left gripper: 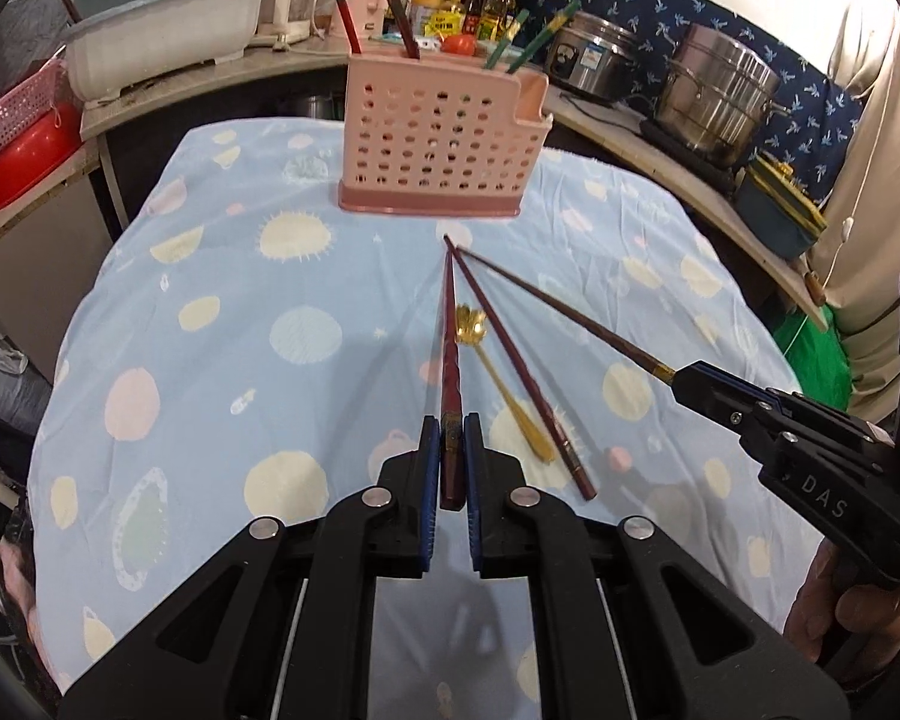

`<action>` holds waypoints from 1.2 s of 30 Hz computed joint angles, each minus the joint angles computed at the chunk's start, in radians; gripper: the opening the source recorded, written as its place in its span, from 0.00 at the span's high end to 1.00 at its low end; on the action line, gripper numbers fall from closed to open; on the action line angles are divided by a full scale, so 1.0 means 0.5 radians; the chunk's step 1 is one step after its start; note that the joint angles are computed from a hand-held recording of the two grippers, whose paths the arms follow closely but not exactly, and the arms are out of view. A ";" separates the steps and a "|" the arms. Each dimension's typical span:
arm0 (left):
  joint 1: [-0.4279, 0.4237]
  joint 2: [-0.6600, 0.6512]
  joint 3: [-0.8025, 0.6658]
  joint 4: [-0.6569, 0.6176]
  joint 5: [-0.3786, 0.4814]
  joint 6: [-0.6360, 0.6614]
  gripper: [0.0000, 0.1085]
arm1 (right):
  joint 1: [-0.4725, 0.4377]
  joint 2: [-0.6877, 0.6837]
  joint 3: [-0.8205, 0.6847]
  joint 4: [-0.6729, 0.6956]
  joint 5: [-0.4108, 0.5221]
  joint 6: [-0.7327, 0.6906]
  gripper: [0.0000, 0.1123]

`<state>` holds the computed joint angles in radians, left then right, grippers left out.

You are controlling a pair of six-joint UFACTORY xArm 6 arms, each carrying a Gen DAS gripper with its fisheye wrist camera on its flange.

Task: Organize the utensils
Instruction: 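Lift both dark-red chopsticks and carry them over the pink holder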

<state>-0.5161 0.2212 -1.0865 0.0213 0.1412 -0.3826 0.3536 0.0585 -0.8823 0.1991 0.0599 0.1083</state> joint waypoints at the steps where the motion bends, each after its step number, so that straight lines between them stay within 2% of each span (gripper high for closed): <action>1: 0.006 -0.013 0.000 0.015 -0.009 -0.015 0.93 | -0.004 -0.017 -0.002 -0.030 -0.009 0.027 0.94; 6: 0.030 -0.059 -0.028 0.076 -0.030 -0.070 0.93 | -0.021 -0.072 -0.028 -0.027 -0.038 0.024 0.94; 9: 0.047 -0.072 -0.063 0.075 -0.042 -0.064 0.93 | -0.010 -0.084 -0.073 0.177 -0.043 -0.151 0.94; 14: 0.082 -0.060 -0.169 0.215 -0.055 -0.150 0.93 | -0.038 -0.058 -0.167 0.058 -0.046 -0.075 0.94; 18: 0.104 -0.027 -0.281 0.261 -0.045 -0.165 0.93 | -0.040 -0.023 -0.259 0.173 -0.043 -0.189 0.94; 26: 0.157 0.099 -0.631 0.393 0.006 -0.187 0.94 | -0.094 0.096 -0.554 0.287 -0.011 -0.327 0.94; 32: 0.181 0.239 -0.938 0.383 0.060 -0.116 0.94 | -0.136 0.225 -0.818 0.370 0.041 -0.411 0.94; 36: 0.185 0.360 -1.190 0.326 0.109 -0.033 0.94 | -0.158 0.319 -1.008 0.283 0.055 -0.357 0.94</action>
